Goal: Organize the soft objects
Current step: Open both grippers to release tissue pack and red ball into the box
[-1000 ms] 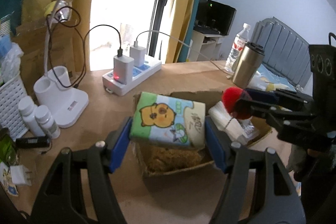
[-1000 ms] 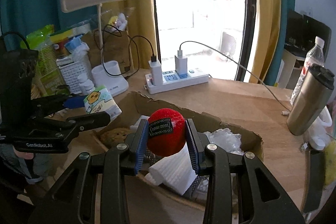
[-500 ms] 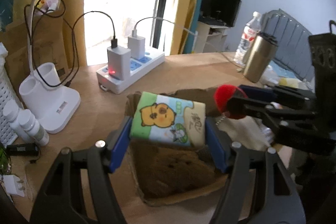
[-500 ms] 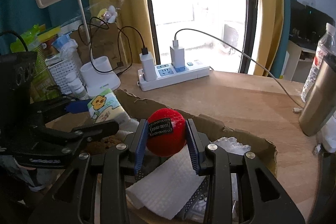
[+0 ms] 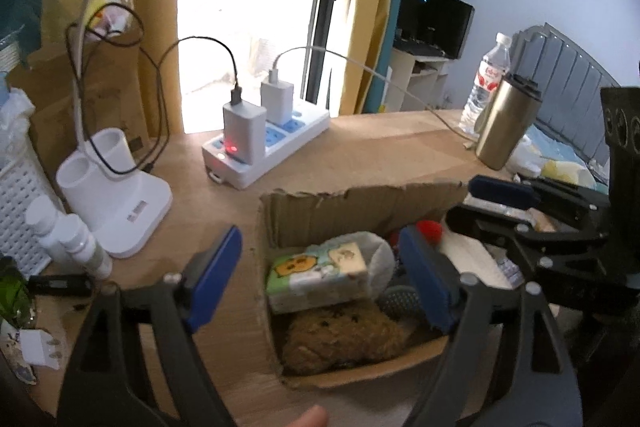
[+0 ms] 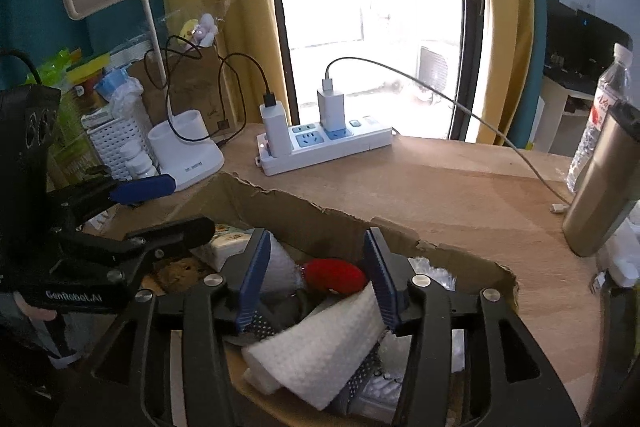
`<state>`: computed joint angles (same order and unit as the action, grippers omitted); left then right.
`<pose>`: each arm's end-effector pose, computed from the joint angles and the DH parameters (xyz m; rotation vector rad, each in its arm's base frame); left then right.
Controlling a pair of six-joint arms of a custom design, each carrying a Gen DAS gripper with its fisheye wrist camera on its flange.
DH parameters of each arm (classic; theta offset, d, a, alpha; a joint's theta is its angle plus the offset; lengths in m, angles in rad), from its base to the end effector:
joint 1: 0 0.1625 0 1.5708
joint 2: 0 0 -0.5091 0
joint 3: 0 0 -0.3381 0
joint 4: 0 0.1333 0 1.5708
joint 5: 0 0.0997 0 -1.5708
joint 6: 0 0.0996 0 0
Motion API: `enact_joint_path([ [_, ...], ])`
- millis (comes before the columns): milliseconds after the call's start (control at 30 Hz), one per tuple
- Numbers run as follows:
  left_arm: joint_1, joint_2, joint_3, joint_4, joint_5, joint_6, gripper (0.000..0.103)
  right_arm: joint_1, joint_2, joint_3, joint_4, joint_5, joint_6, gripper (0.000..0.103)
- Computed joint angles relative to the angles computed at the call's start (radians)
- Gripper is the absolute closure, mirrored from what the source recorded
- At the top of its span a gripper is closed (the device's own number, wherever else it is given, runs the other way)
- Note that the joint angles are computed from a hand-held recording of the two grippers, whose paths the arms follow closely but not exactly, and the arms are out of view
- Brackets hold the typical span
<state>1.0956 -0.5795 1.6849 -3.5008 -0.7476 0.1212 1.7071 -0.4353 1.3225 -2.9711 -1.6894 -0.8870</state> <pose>-0.1345 -0.7125 0.1664 0.2486 2.2599 -1.1331 0.2305 -0.7865 0.0778 1.3234 -2.4451 0.6180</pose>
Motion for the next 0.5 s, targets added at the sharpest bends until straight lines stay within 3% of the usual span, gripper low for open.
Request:
enact_joint_path([
  [500,-0.080,-0.043,0.152,-0.180,0.049,0.031,0.020,0.015,-0.098,0.192,-0.156,0.016,-0.018,0.051],
])
